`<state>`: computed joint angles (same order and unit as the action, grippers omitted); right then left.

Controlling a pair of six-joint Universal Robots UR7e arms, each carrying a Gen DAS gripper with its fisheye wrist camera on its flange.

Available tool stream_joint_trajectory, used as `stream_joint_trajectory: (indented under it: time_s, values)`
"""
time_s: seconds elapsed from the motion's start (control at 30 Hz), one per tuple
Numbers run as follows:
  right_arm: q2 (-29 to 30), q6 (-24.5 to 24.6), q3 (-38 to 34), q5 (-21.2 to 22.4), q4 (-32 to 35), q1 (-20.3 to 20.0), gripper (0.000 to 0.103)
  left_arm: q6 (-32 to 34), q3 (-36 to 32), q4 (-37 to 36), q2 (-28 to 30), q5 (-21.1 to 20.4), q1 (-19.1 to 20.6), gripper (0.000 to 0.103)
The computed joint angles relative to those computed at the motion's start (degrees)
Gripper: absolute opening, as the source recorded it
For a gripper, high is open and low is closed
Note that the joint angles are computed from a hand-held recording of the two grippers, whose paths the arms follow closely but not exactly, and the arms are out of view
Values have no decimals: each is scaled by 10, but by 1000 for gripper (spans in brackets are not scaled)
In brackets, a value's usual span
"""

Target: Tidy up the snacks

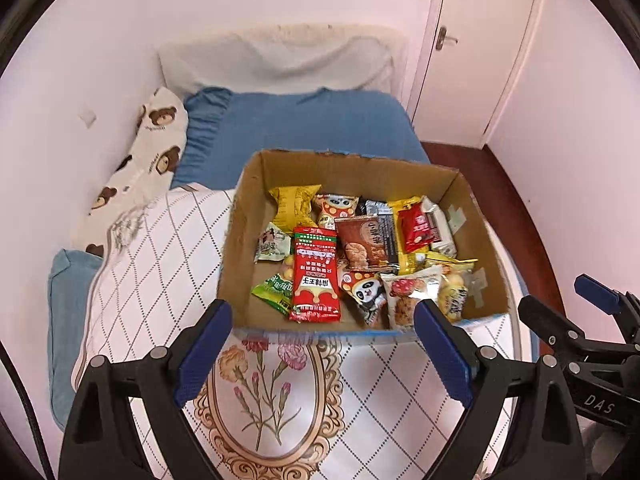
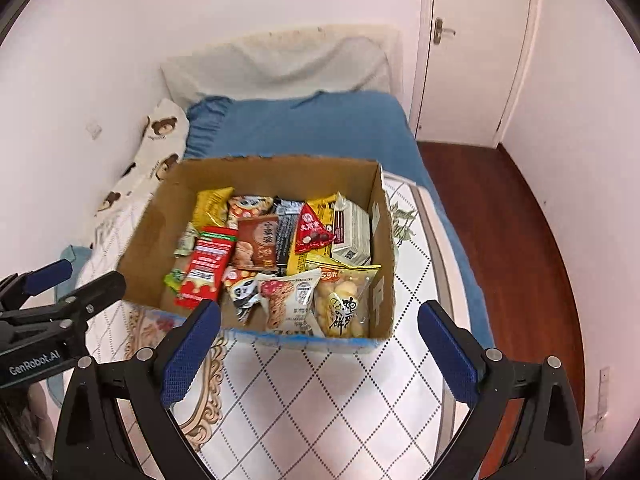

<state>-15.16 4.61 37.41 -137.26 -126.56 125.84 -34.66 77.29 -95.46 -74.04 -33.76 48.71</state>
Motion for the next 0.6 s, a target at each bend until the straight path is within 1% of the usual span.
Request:
stream_joint_trajectory:
  time_s: [0.13, 0.2, 0.33, 0.4, 0.57, 0.6]
  values:
    - [-52, 1, 89, 6, -61, 17, 101, -21, 39, -7, -36, 17, -32, 93]
    - [-72, -4, 123, 2, -88, 26, 101, -44, 55, 4, -53, 23, -47, 93]
    - [-110, -1, 181, 0, -120, 42, 101, -78, 76, 31, -82, 29, -75, 93]
    - [-123, -3, 200, -2, -130, 50, 101, -100, 77, 63, -89, 38, -88, 93]
    - [-149, -11, 241, -15, -157, 72, 101, -144, 92, 109, -113, 59, -123, 93]
    - [-154, -15, 247, -16, -163, 77, 101, -158, 92, 127, -117, 66, -131, 93]
